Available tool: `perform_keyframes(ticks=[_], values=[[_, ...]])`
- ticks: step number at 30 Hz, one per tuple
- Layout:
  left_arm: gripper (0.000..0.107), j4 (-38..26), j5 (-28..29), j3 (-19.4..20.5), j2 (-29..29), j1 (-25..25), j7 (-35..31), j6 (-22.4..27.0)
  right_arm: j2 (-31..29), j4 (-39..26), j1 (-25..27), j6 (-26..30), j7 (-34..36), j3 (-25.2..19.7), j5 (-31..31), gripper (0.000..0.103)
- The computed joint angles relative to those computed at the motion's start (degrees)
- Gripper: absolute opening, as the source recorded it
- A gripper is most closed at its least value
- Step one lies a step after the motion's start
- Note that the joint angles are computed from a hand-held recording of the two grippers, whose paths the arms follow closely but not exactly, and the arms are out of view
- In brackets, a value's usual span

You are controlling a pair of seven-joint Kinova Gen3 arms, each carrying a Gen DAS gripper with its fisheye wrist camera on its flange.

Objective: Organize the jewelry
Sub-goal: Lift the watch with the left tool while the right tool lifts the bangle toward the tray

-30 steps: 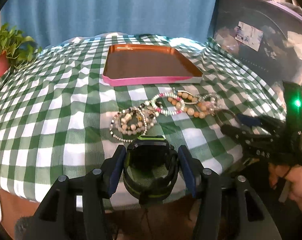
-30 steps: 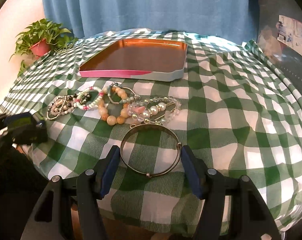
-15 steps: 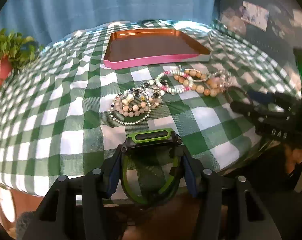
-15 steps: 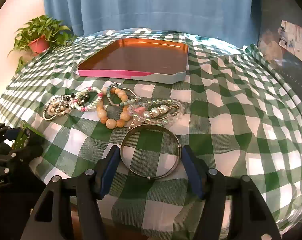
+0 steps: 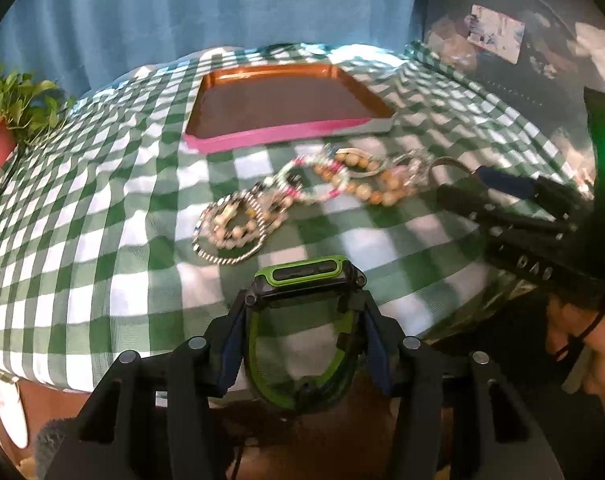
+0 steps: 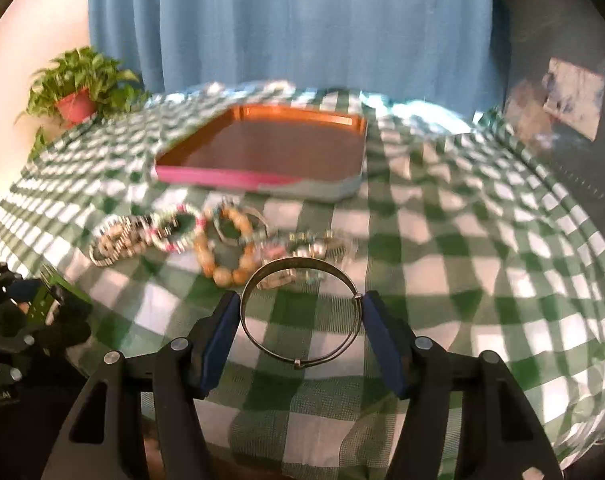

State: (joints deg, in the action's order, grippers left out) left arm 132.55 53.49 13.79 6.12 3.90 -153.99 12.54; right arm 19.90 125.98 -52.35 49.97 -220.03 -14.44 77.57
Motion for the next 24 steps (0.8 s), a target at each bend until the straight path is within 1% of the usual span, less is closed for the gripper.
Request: perform_keyframes(ticks=[2, 4, 6, 8, 9, 10, 12, 14, 17, 20, 22, 24], values=[[0.052, -0.8, 0.7, 0.5, -1.4, -1.0, -0.1, 2.0, -0.9, 0.1, -0.1, 0.0, -0.4, -0.2, -0.3, 0.059], [0.052, -1.7, 2.7, -1.3, -2.1, 0.4, -1.0, 3.5, -1.8, -0.4, -0.6, 0.8, -0.8, -0.5, -1.3, 0.059], [0.052, -2.7, 2.7, -2.5, -2.7, 1.8, 1.2, 3.9, -3.1, -0.9, -0.9, 1.2, -0.5, -0.8, -2.1, 0.059], [0.052, -4.5, 1.8, -3.8, -2.8, 2.3, 3.8, 6.4, -4.0, -1.5, -2.1, 4.1, -1.2, -1.2, -3.7, 0.059], [0.052, -5.0, 1.1, -4.3, -3.1, 2.6, 5.0, 7.0, -4.9, -1.8, -3.0, 5.3, -2.4, -1.1, -5.0, 0.059], [0.052, -5.6, 0.2, -4.7, -3.7, 3.0, 6.4, 7.4, -5.6, -1.7, -2.8, 5.6, -3.4, -1.6, -5.2, 0.059], [0.052, -6.2, 0.2, -5.6, -5.3, 3.3, 6.4, 8.5, -7.1, -1.8, -3.9, 7.9, -4.5, -2.6, -6.9, 0.059], [0.052, -6.6, 0.7, -6.7, -6.7, 3.8, 5.9, 9.4, -8.1, -2.6, -4.5, 9.9, -2.4, -3.5, -8.9, 0.059], [0.052, -6.5, 1.7, -8.6, -9.0, 4.5, 6.2, 10.3, -10.7, -3.0, -4.6, 11.1, -0.6, -4.3, -11.0, 0.059], [0.052, -6.4, 4.9, -11.2, -10.9, 5.0, 3.3, 12.4, -12.6, -3.6, -4.5, 12.6, 1.5, -5.3, -12.0, 0.059], [0.052, -6.5, 4.8, -11.8, -12.1, 5.2, 3.0, 12.7, -13.8, -4.1, -4.1, 12.8, 2.7, -5.8, -11.8, 0.059], [0.052, -7.2, 3.9, -12.4, -12.4, 5.4, 3.7, 13.3, -14.1, -5.6, -3.4, 12.8, 5.6, -6.1, -12.0, 0.059]])
